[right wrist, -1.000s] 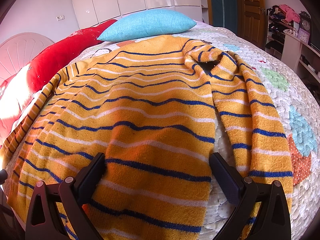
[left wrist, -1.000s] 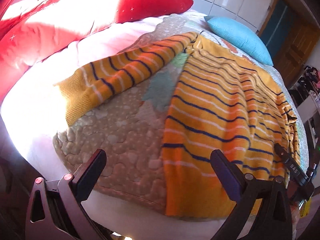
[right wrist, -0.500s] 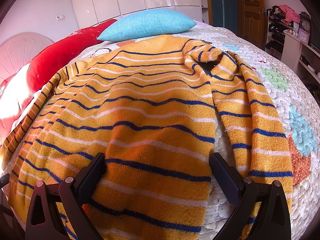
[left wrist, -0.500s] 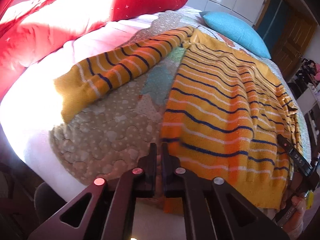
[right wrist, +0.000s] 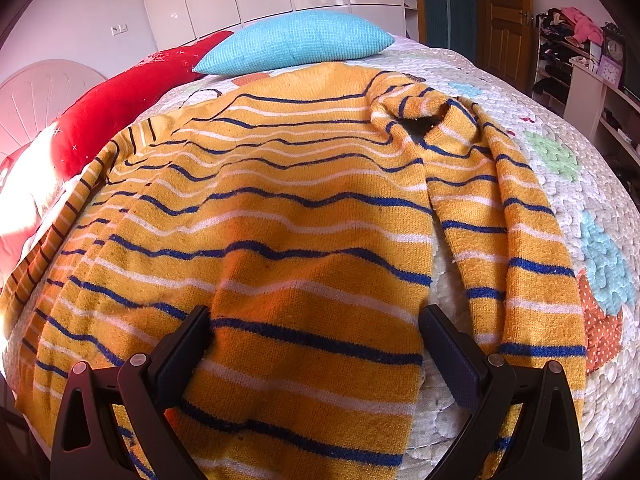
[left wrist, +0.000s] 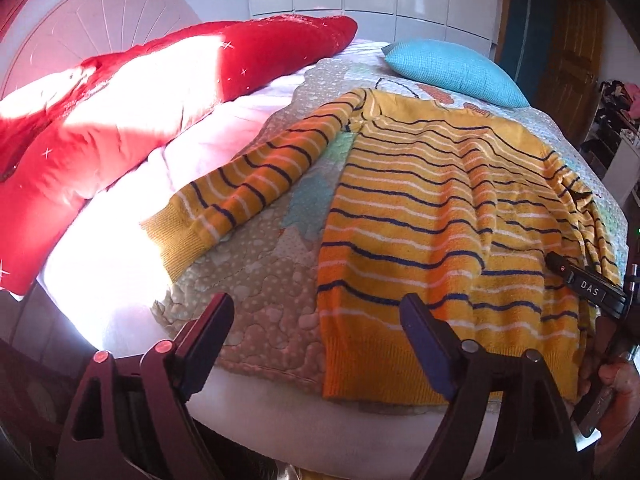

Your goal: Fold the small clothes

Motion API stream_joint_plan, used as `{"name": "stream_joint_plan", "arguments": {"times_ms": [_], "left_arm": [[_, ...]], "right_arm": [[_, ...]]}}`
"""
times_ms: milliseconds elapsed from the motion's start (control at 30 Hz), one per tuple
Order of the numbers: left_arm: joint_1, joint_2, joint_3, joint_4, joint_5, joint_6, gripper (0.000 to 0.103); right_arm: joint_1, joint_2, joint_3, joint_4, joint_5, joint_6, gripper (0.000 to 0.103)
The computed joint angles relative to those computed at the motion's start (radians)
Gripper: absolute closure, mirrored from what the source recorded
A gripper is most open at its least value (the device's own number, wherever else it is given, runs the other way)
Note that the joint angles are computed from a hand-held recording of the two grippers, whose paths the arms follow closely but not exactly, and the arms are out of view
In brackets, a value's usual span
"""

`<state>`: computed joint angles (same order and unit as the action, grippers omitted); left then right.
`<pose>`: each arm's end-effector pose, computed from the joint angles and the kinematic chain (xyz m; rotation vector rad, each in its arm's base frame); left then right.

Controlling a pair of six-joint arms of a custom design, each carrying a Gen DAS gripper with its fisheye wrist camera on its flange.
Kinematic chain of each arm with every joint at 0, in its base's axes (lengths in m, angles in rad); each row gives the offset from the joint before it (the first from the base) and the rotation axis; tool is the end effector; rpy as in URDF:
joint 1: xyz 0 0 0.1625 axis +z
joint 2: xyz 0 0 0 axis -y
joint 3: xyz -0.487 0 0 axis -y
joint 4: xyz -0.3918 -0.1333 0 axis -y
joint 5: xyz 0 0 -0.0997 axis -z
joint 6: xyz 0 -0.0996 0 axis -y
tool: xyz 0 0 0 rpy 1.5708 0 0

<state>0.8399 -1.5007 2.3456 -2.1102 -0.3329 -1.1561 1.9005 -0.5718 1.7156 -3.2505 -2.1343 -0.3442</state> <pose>-0.0840 -0.4344 0.2942 -0.2079 2.0035 -0.9738 0.3026 -0.6368 0.0479 0.6381 -2.4215 0.6801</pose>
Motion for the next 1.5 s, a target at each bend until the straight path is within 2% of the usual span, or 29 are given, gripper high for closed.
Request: {"name": "stream_joint_plan", "arguments": {"times_ms": [133,233,400,467,633,767,833,900,1033,1100,1167,1233,1267,1300,1367,1400,1500], "left_arm": [[-0.029,0.021,0.005,0.002,0.034,0.007,0.006],[-0.031,0.042,-0.004,-0.017,0.022,0.049,0.006],[-0.031,0.074,-0.036,0.045,0.001,0.022,0.006],[-0.035,0.082,-0.034,0.029,-0.008,0.037,0.006],[-0.041,0.101,-0.034,0.018,-0.024,0.055,0.006],[-0.036,0.115,-0.040,0.009,-0.037,0.070,0.006],[-0.036,0.119,-0.038,0.000,-0.042,0.082,0.006],[-0.034,0.124,-0.038,-0.011,-0.046,0.094,0.006],[-0.027,0.128,-0.033,-0.058,-0.064,0.132,0.006],[-0.023,0.124,-0.028,-0.079,-0.075,0.142,0.006],[-0.015,0.121,-0.021,-0.102,-0.086,0.146,0.006],[-0.006,0.121,-0.016,-0.134,-0.100,0.153,0.006],[0.000,0.122,-0.013,-0.154,-0.110,0.162,0.006],[0.005,0.125,-0.011,-0.176,-0.122,0.172,0.006],[0.011,0.131,-0.006,-0.210,-0.139,0.193,0.006],[0.012,0.135,-0.007,-0.215,-0.143,0.198,0.006],[0.011,0.141,-0.007,-0.220,-0.146,0.207,0.006]], "right_arm": [[-0.003,-0.005,-0.003,0.025,0.016,0.020,0.000],[-0.002,-0.003,-0.005,0.029,0.013,0.018,0.000],[0.009,0.007,-0.025,0.065,-0.027,0.013,0.000],[0.011,0.010,-0.030,0.069,-0.035,0.008,0.000],[0.007,-0.001,-0.020,0.074,-0.016,0.014,0.000],[0.012,-0.019,-0.017,0.124,-0.010,0.040,0.000],[0.008,-0.047,0.001,0.154,0.035,0.063,0.000],[-0.001,-0.084,0.036,0.157,0.114,0.072,0.001],[-0.029,-0.184,0.129,0.139,0.306,0.072,0.003],[-0.042,-0.233,0.174,0.095,0.354,0.083,0.003],[-0.052,-0.273,0.210,0.051,0.336,0.116,0.003],[-0.061,-0.296,0.225,0.031,0.272,0.133,0.003],[-0.064,-0.303,0.217,0.051,0.228,0.138,0.005],[-0.066,-0.305,0.212,0.066,0.190,0.141,0.012],[-0.078,-0.312,0.207,0.122,0.156,0.152,0.020],[-0.084,-0.317,0.206,0.150,0.145,0.156,0.020],[-0.079,-0.303,0.222,0.134,0.103,0.133,0.020]]}}
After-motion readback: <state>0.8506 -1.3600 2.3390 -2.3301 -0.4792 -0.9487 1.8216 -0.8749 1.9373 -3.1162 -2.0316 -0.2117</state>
